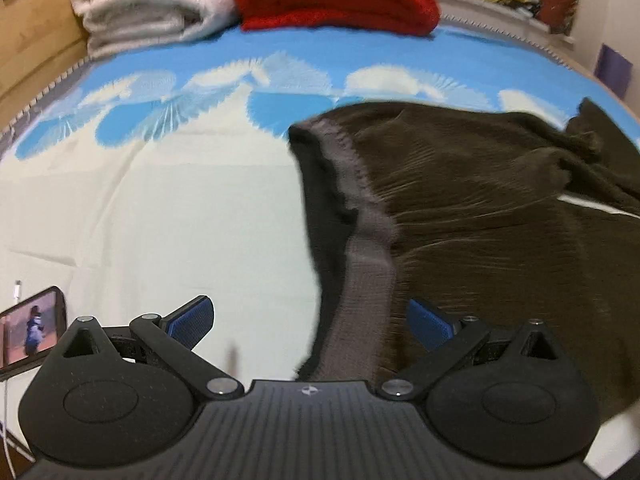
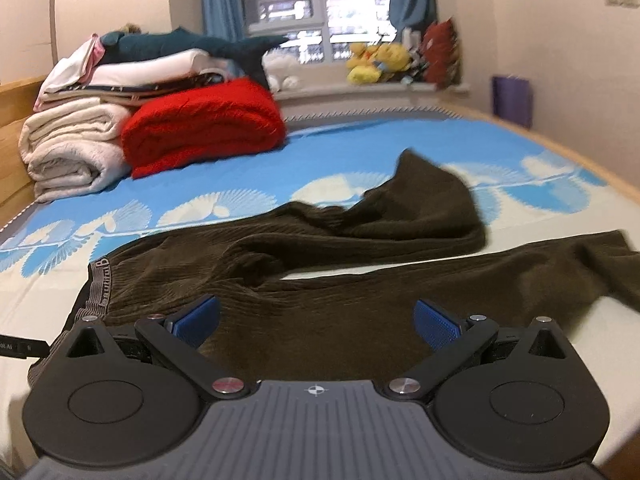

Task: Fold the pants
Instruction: 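Grasp the grey waistband with the left gripper while the right gripper reaches a pant leg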

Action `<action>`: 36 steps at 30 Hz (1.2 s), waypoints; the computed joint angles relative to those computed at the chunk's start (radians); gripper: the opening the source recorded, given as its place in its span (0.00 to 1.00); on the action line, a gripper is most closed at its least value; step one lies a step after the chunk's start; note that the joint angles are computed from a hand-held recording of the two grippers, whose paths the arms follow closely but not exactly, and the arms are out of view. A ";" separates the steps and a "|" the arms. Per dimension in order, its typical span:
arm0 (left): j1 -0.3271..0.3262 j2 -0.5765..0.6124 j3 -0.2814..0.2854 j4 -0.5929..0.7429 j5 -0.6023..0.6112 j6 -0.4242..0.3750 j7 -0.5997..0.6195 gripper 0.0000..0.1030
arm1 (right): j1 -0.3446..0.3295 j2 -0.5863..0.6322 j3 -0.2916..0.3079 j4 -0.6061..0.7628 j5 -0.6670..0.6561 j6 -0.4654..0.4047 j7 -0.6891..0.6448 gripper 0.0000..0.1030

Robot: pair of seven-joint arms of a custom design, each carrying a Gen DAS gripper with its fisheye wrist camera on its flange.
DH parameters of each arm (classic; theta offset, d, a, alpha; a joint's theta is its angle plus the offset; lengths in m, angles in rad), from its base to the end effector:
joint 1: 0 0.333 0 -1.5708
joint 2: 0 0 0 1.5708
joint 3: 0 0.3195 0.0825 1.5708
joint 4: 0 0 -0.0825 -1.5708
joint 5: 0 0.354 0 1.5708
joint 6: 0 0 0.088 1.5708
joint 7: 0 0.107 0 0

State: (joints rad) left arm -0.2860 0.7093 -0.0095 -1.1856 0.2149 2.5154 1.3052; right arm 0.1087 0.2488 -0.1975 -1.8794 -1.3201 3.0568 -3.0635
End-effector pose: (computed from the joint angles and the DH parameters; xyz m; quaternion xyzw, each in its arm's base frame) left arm 0.7333 -0.2225 0.4511 -0.6155 0.7225 -0.2252 0.2202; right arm 0.6139 0.0317 0.4603 -0.4729 0.7379 -0.3390 0.3419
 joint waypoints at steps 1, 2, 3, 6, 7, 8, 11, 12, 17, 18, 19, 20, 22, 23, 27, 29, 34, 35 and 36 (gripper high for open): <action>0.016 0.032 -0.014 0.046 -0.020 -0.035 0.021 1.00 | -0.012 0.036 0.002 0.026 0.022 0.026 -0.002 0.99; 0.028 0.054 -0.027 0.077 -0.040 -0.064 0.040 1.00 | -0.028 0.060 0.017 0.033 0.090 0.034 -0.048 0.99; 0.037 0.078 -0.038 0.115 -0.061 -0.099 0.053 1.00 | -0.065 0.074 0.067 0.024 0.228 0.021 -0.164 0.99; 0.060 0.129 -0.085 0.193 -0.134 -0.160 0.102 1.00 | -0.250 0.104 0.305 0.003 0.628 0.018 -0.499 0.99; 0.054 0.147 -0.087 0.224 -0.143 -0.181 0.113 1.00 | -0.291 0.118 0.359 0.006 0.703 0.026 -0.556 0.99; 0.045 0.166 -0.083 0.253 -0.145 -0.200 0.116 1.00 | -0.302 0.127 0.377 0.014 0.737 0.028 -0.576 0.99; 0.013 0.182 -0.063 0.270 -0.138 -0.204 0.080 0.95 | -0.249 0.144 0.332 0.041 0.770 0.016 -0.575 0.99; 0.006 0.157 -0.063 0.220 -0.131 -0.158 0.081 0.80 | -0.237 0.144 0.322 0.042 0.781 0.014 -0.582 0.99; -0.061 0.120 0.022 0.164 -0.018 -0.109 -0.054 0.44 | -0.195 0.153 0.284 0.051 0.838 -0.003 -0.640 0.99; -0.053 0.117 0.013 0.165 -0.021 -0.111 -0.058 0.40 | -0.173 0.151 0.259 0.050 0.838 -0.006 -0.638 0.99; -0.046 0.109 0.010 0.157 -0.020 -0.106 -0.061 0.36 | -0.149 0.146 0.228 0.043 0.834 -0.005 -0.633 0.99; -0.045 0.095 0.014 0.136 -0.012 -0.092 -0.075 0.35 | -0.118 0.143 0.190 0.042 0.826 -0.007 -0.620 0.99; -0.043 0.066 0.025 0.094 0.005 -0.067 -0.103 0.31 | -0.059 0.138 0.119 0.038 0.817 -0.006 -0.592 0.99; -0.040 0.047 0.028 0.063 0.013 -0.052 -0.114 0.31 | -0.034 0.136 0.087 0.035 0.816 -0.003 -0.580 0.99; -0.010 0.007 0.034 0.009 0.029 -0.043 -0.138 0.18 | 0.052 0.123 -0.029 0.009 0.796 0.016 -0.535 0.99; 0.008 -0.010 0.038 -0.018 0.029 -0.042 -0.154 0.18 | 0.077 0.115 -0.067 -0.006 0.778 0.021 -0.514 0.99; 0.020 -0.051 0.065 -0.074 0.070 -0.040 -0.213 0.17 | 0.115 0.098 -0.129 -0.031 0.727 0.016 -0.435 0.99; 0.018 -0.056 0.074 -0.079 0.085 -0.046 -0.230 0.17 | 0.125 0.096 -0.142 -0.035 0.708 0.015 -0.414 0.99; 0.016 -0.059 0.081 -0.080 0.101 -0.057 -0.246 0.17 | 0.134 0.093 -0.156 -0.037 0.687 0.015 -0.392 0.99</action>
State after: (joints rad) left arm -0.2701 0.6506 0.0719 -1.2661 0.3159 2.4585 1.0591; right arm 0.2430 0.3422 -0.3532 -1.9165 -0.6334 3.0719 -3.4551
